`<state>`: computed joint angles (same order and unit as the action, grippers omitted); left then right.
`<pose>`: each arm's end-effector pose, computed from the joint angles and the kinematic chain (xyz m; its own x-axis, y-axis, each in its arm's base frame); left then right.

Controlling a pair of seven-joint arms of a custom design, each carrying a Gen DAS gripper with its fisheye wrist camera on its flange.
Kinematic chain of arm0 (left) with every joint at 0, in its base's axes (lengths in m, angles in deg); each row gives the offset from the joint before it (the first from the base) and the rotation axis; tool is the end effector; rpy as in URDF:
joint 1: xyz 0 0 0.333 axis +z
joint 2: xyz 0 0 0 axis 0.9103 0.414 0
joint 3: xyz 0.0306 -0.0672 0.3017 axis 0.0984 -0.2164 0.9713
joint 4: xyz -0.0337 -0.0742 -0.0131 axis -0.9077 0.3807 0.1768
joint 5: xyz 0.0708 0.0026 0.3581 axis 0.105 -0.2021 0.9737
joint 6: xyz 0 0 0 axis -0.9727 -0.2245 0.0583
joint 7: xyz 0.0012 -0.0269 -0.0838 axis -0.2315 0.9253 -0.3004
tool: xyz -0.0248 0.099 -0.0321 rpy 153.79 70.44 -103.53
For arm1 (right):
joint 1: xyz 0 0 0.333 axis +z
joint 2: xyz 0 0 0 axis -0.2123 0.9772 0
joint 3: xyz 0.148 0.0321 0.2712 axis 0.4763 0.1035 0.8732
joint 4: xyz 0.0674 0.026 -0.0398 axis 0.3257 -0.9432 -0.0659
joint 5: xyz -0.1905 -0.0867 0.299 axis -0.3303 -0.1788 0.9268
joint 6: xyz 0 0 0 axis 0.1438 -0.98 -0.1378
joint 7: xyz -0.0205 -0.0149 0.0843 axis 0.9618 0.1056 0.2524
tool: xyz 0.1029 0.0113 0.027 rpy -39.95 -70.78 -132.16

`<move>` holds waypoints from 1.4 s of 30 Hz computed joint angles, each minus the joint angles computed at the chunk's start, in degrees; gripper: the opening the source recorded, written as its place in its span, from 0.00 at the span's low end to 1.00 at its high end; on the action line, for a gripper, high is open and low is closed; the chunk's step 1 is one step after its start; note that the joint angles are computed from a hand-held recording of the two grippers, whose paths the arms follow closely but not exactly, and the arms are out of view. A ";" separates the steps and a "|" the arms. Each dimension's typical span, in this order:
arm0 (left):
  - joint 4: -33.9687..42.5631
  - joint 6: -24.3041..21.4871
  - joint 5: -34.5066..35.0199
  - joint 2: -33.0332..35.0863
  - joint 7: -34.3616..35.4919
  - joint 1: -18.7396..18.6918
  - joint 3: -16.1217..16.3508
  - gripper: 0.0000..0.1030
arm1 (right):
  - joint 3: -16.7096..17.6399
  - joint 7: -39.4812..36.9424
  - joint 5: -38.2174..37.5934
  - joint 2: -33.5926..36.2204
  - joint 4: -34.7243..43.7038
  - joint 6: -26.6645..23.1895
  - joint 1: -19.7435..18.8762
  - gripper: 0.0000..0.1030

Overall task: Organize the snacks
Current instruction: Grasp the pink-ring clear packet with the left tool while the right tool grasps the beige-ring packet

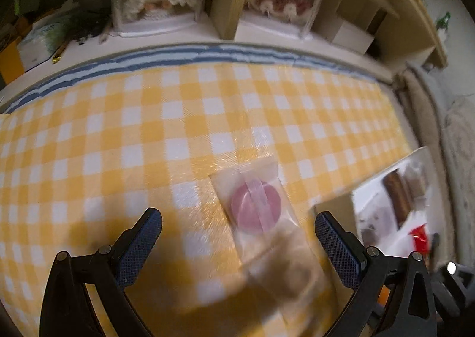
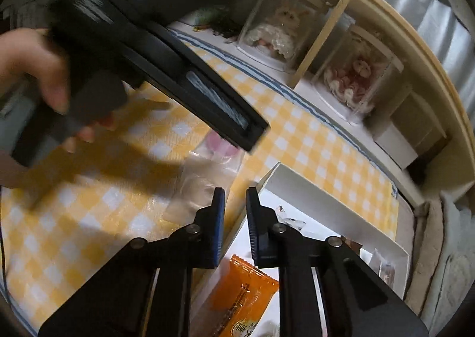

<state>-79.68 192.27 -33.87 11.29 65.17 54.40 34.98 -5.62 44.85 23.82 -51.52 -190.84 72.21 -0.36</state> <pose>0.6500 -0.2548 0.5291 -0.1063 -0.9704 0.2167 -0.8971 -0.0004 -0.4419 0.4346 0.1018 0.5292 0.6231 -0.7368 0.2623 -0.5127 -0.6381 -0.5745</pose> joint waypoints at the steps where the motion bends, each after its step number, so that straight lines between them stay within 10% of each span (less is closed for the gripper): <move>1: 2.44 -1.13 0.72 1.94 -0.32 -0.62 0.23 1.00 | -0.22 -0.35 0.16 0.06 -0.07 0.07 0.15 0.13; 10: 7.75 -3.61 14.66 7.10 -4.32 -6.56 4.77 1.00 | -2.34 -4.69 4.60 2.16 2.93 -6.05 1.59 0.10; 15: -5.62 7.23 15.38 -0.02 -6.26 -3.21 4.20 0.61 | -1.40 -4.71 4.45 4.72 7.95 -13.67 1.20 0.08; 28: -27.09 19.82 8.70 -13.29 -4.26 4.45 2.56 0.33 | 2.69 6.92 -8.54 10.27 12.94 -22.69 0.78 0.01; 42: -48.62 21.19 -6.81 -34.27 12.09 4.56 5.41 0.32 | 1.85 5.38 -2.66 8.94 15.41 -28.93 1.93 0.01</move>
